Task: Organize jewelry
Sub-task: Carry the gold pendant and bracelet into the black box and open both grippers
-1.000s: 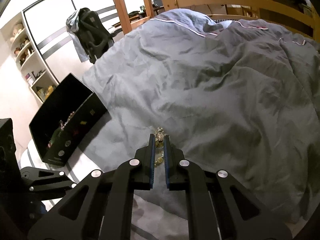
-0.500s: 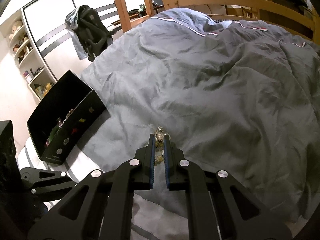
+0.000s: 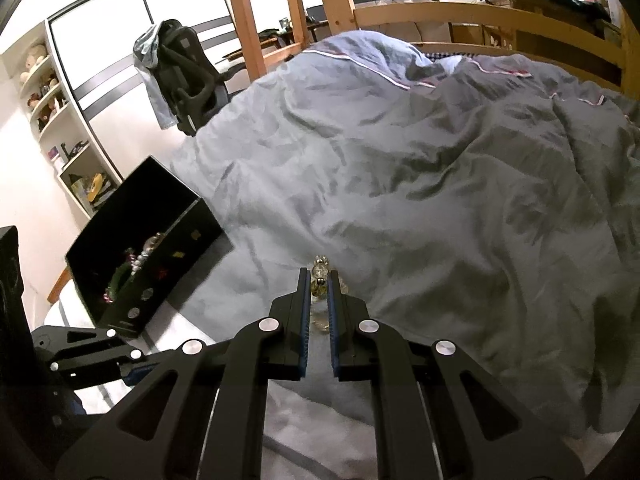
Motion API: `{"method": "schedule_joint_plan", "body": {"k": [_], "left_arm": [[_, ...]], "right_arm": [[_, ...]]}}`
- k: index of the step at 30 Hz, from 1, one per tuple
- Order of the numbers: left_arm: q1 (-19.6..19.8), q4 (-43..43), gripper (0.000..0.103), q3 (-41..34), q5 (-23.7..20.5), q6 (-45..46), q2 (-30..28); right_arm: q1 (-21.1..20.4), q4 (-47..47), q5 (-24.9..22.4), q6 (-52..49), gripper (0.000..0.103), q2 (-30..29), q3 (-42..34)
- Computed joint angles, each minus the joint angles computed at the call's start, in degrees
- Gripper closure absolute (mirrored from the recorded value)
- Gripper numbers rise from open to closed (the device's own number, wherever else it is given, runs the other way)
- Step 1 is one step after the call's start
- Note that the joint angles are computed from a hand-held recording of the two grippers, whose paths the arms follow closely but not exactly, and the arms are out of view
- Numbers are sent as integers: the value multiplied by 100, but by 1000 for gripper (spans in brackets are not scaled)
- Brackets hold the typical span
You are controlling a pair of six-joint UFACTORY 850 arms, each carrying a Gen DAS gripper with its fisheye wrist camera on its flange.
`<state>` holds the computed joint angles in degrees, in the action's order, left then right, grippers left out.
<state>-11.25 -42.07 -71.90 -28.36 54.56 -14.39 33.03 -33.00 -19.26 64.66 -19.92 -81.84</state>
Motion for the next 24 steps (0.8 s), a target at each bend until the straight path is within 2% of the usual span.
{"method": "schedule_joint_plan", "body": {"k": [13, 24], "left_arm": [[259, 360, 94, -18, -66, -492, 437], [653, -79, 94, -61, -117, -217, 756]], "right_arm": [[336, -124, -534, -71, 94, 91, -281], [619, -380, -980, 131, 94, -21, -863]]}}
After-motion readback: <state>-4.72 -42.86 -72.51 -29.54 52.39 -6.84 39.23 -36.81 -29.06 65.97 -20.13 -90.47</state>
